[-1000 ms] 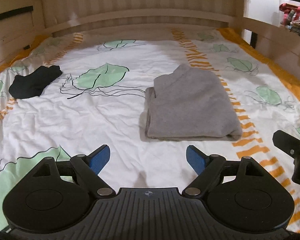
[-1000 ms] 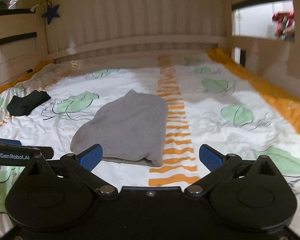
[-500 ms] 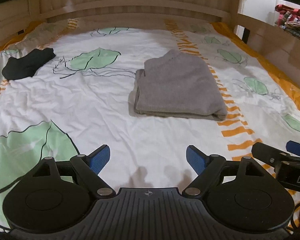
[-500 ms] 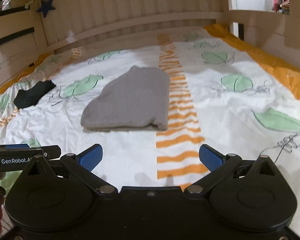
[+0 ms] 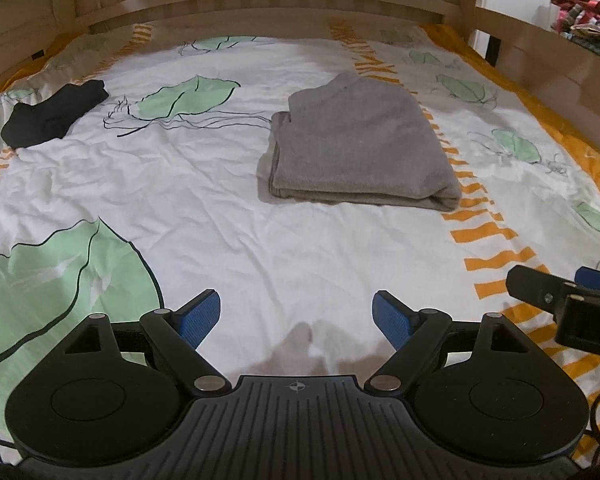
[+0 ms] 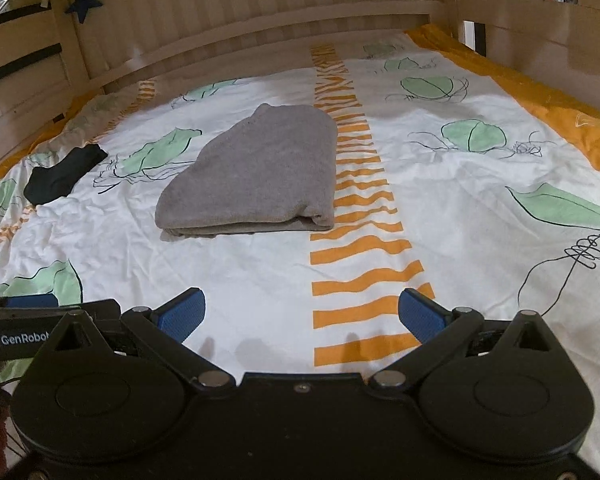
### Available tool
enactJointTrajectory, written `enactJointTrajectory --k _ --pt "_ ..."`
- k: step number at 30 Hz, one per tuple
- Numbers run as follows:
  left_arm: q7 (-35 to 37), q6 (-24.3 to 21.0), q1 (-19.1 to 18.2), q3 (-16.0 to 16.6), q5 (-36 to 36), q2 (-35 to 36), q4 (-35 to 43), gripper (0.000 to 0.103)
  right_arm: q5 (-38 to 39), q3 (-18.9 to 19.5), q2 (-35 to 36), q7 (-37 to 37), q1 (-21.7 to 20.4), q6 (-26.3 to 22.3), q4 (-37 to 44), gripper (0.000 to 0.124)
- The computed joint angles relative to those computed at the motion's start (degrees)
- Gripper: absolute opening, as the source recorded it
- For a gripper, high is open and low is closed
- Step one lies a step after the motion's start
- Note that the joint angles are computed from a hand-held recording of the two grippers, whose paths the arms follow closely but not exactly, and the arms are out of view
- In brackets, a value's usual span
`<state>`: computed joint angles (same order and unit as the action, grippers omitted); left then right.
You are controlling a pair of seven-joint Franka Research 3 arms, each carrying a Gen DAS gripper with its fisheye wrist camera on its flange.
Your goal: Fold large clothes
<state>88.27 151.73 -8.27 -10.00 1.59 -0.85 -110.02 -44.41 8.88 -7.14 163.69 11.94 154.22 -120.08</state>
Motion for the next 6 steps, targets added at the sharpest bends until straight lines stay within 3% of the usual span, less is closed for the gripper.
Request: enactJointTrajectory --k 6 --pt "0.1 1.0 -0.1 -0.1 1.3 0.0 -0.5 0.083 1.4 -0.2 0.4 -0.7 0.2 0.1 0.2 0.102"
